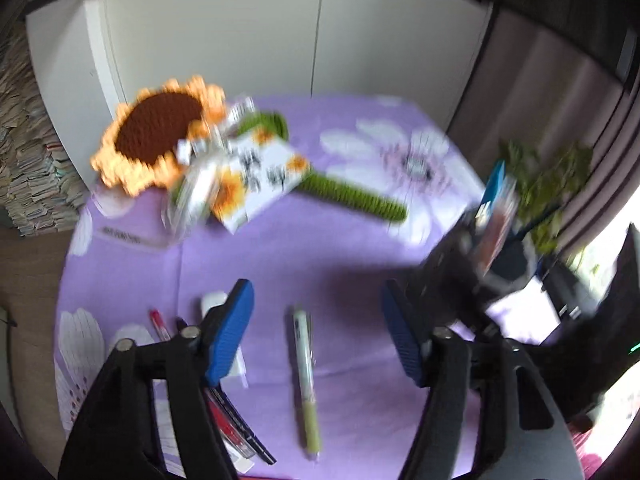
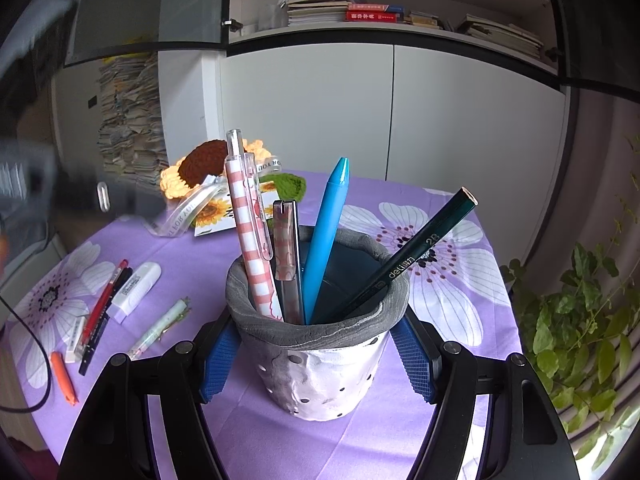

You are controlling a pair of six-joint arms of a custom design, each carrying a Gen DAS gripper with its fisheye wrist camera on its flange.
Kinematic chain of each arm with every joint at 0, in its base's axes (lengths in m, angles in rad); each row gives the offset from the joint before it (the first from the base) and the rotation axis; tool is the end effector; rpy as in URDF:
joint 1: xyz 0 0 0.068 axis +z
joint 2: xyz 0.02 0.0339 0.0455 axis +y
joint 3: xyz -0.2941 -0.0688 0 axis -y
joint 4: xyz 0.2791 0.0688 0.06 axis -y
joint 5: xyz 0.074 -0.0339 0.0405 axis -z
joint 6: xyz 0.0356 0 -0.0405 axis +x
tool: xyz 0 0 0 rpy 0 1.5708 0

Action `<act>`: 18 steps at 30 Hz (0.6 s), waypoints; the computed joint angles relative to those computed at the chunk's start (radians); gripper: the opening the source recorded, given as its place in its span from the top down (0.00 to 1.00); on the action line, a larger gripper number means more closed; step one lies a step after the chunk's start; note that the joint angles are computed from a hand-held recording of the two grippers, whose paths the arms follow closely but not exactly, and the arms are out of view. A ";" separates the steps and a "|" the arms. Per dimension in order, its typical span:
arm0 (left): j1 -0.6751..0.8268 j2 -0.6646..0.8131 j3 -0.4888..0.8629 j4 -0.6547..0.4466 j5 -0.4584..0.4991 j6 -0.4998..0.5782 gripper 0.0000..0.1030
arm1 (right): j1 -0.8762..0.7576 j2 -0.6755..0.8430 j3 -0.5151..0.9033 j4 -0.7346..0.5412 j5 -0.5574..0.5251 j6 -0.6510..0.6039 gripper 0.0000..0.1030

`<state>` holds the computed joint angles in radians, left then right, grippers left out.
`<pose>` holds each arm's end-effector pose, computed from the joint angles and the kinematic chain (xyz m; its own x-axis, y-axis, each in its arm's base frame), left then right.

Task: Organize stationery
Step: 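Grasp a light green highlighter with the left gripper and lift it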

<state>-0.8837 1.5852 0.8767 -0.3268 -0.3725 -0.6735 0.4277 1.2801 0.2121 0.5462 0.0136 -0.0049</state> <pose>0.2193 -0.2468 0.1794 -0.8020 0.0616 -0.5941 0.1305 0.9887 -0.0736 0.1984 0.0899 0.1250 -0.4516 -0.2112 -0.8669 -0.4062 0.9137 -0.0110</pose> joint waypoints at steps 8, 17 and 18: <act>0.081 0.162 0.050 -0.027 0.136 -0.024 0.71 | 0.000 0.001 0.000 0.001 0.000 0.000 0.30; 0.100 0.174 0.068 -0.049 0.131 -0.025 0.89 | 0.001 0.000 -0.003 0.004 -0.002 0.002 0.30; 0.100 0.157 0.057 -0.045 0.132 -0.029 0.89 | 0.001 0.000 -0.003 0.004 -0.002 0.002 0.30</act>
